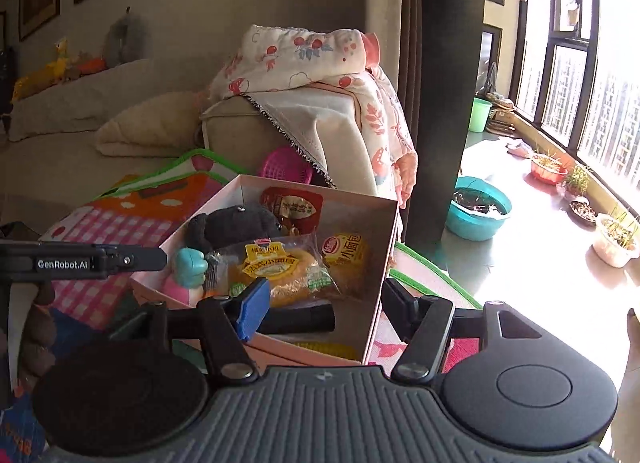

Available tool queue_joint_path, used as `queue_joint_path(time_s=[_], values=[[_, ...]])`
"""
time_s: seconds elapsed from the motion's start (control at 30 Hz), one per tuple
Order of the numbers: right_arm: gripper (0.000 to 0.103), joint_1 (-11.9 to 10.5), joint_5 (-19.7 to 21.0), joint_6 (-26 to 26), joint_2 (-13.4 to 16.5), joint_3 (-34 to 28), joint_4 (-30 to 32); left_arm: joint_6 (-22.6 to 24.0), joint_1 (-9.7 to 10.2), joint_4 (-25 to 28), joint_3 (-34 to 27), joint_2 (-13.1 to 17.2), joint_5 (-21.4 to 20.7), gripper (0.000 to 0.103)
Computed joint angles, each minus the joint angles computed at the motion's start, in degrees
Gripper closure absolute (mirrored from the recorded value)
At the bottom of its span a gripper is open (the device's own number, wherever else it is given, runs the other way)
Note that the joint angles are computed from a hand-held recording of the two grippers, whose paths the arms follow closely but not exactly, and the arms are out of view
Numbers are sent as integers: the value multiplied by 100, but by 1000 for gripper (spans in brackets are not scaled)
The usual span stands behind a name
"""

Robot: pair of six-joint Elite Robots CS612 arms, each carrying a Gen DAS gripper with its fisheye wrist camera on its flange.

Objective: Organize objects

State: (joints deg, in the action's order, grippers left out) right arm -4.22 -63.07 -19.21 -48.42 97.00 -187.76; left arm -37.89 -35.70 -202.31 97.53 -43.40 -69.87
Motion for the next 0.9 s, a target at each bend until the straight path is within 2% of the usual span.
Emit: queue_joint_path(time_s=[0.03, 0.07, 0.13, 0.2, 0.23, 0.27, 0.37, 0.5, 0.57, 0.63, 0.67, 0.73, 0.83, 0.9], values=[[39, 57, 29, 81, 31, -178, 230, -73, 17, -124, 34, 33, 36, 56], [39, 126, 52, 111, 77, -378, 481, -120, 54, -299, 63, 75, -44, 51], [37, 312, -133, 133, 210, -839, 947, -226, 134, -686, 105, 159, -337, 50], [24, 505, -398, 303, 409, -1405, 1508, -242, 163, -925, 147, 187, -461, 51], [13, 593, -477, 372, 536, -1741, 1900, -177, 163, -1061, 178, 190, -456, 53], [7, 686, -621, 483, 683, -2084, 2239, -99, 155, -1200, 219, 186, -394, 53], [4, 969, -1247, 734, 1230, -3188, 3162, -137, 148, -1647, 361, 181, -128, 54], [2, 1291, -2277, 1110, 2058, -4635, 4267, -631, 218, -2081, 457, 244, 22, 54], [2, 1392, -2570, 1256, 2383, -5188, 4715, -888, 270, -2144, 492, 264, 22, 54], [4, 1472, -2791, 1301, 2568, -5480, 4883, -1077, 313, -2141, 521, 268, -51, 54], [16, 1512, -2937, 1232, 2613, -5555, 4921, -1142, 326, -2151, 527, 269, -72, 54], [19, 1560, -3141, 1138, 2608, -5526, 4802, -1249, 337, -2237, 556, 271, -43, 54], [20, 1589, -3248, 859, 2306, -4898, 3925, -1325, 319, -2384, 599, 268, 104, 54], [20, 1552, -2952, 687, 1942, -4254, 3243, -1303, 299, -2427, 612, 267, 234, 54]])
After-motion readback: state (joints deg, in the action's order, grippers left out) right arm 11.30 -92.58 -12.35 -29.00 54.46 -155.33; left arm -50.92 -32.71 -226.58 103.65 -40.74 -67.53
